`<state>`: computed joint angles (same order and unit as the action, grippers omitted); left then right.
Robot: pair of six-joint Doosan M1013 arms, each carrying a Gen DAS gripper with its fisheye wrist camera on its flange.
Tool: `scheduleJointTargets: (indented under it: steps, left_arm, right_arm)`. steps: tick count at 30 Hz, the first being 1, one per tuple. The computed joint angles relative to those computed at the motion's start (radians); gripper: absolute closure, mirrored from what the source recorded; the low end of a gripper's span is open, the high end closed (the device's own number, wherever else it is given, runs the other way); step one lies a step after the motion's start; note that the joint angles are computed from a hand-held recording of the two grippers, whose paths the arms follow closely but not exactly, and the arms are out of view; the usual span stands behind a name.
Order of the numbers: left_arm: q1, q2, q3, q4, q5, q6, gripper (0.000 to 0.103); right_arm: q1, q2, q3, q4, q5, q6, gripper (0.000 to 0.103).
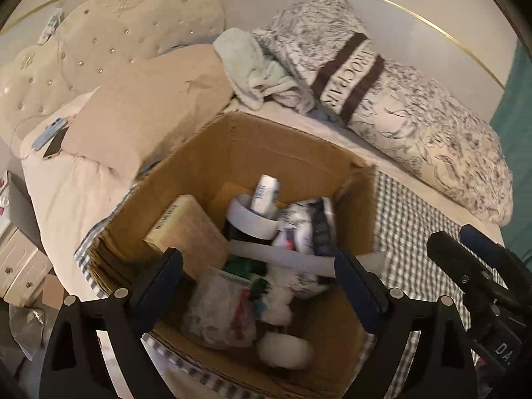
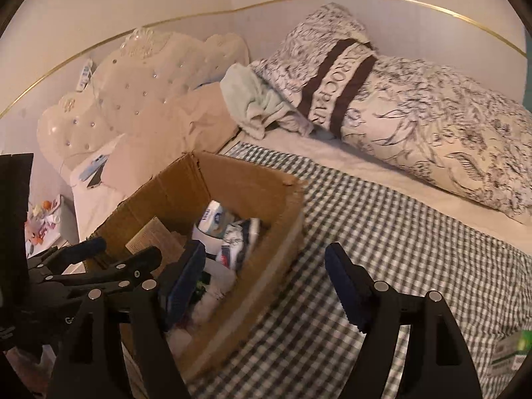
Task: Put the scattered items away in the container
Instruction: 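Move the right tool over the green medicine box on the bed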
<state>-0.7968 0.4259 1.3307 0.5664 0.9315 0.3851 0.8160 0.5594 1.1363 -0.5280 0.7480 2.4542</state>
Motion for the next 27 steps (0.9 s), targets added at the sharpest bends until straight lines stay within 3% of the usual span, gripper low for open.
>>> scheduleJointTargets:
  steps: [11,21,27]
  left_arm:
    - [-0.109,0.064,-0.111,-0.006,0.003,0.083,0.004]
    - [-0.187,0.175,-0.245,-0.118,0.016,0.231,0.004]
    - [-0.212,0.238,-0.3,-0.157,0.06,0.333,0.004]
  right_arm:
    - [-0.004,-0.214,0.305,-0.275,0.045,0.365,0.018]
    - [-0.041,-0.4,0.595,-0.351,0.171,0.644,0.016]
    - [-0.082,-0.447,0.705,-0.324,0.257,0.72,0.013]
